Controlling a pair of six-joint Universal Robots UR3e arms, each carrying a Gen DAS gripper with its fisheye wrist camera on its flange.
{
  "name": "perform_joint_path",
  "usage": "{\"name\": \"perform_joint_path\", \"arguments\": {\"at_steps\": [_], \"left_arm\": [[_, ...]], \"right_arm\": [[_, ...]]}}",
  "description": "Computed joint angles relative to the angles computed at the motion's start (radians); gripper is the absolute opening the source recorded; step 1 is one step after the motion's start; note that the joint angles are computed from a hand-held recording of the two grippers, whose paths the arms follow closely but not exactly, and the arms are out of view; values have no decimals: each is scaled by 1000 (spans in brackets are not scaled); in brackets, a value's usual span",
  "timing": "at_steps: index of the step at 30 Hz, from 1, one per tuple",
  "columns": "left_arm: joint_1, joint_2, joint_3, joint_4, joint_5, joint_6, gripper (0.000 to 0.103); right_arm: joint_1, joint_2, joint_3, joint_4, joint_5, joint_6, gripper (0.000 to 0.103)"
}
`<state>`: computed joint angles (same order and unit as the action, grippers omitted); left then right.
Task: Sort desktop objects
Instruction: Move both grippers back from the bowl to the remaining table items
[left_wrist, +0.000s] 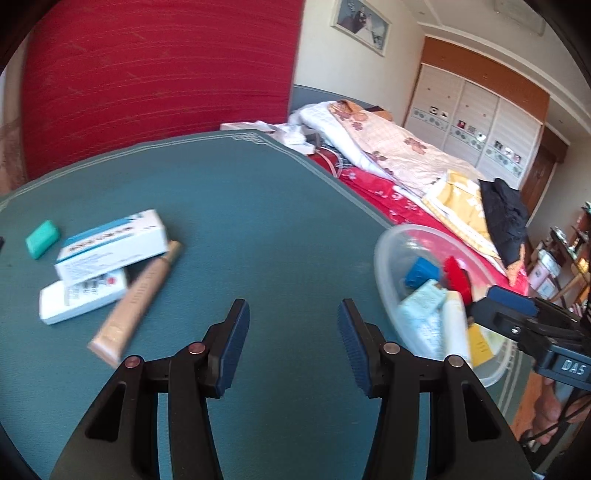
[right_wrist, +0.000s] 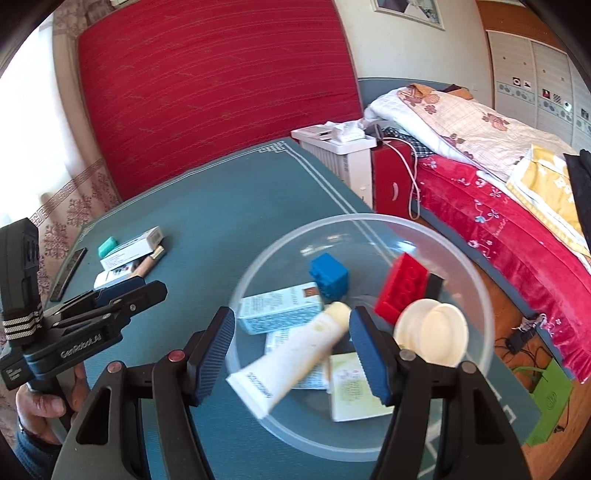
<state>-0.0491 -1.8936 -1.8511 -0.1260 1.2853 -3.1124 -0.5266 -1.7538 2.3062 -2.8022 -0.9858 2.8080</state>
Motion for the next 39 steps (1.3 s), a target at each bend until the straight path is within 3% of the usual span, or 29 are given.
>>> {"name": "perform_joint_path", "arguments": {"at_steps": [14, 21, 29, 39], "left_arm": [[200, 28, -87, 7, 34, 17, 54], [264, 25, -74, 6, 58, 90, 54], [396, -28, 10, -104, -139, 199, 54], [399, -116, 129, -163, -139, 303, 54]], "right_arm": [[233, 132, -72, -52, -32, 36, 69], [301, 196, -107, -31, -37, 34, 69], [368, 254, -142, -16, -63, 49, 69], [420, 302, -183, -13, -85, 77, 69]]}}
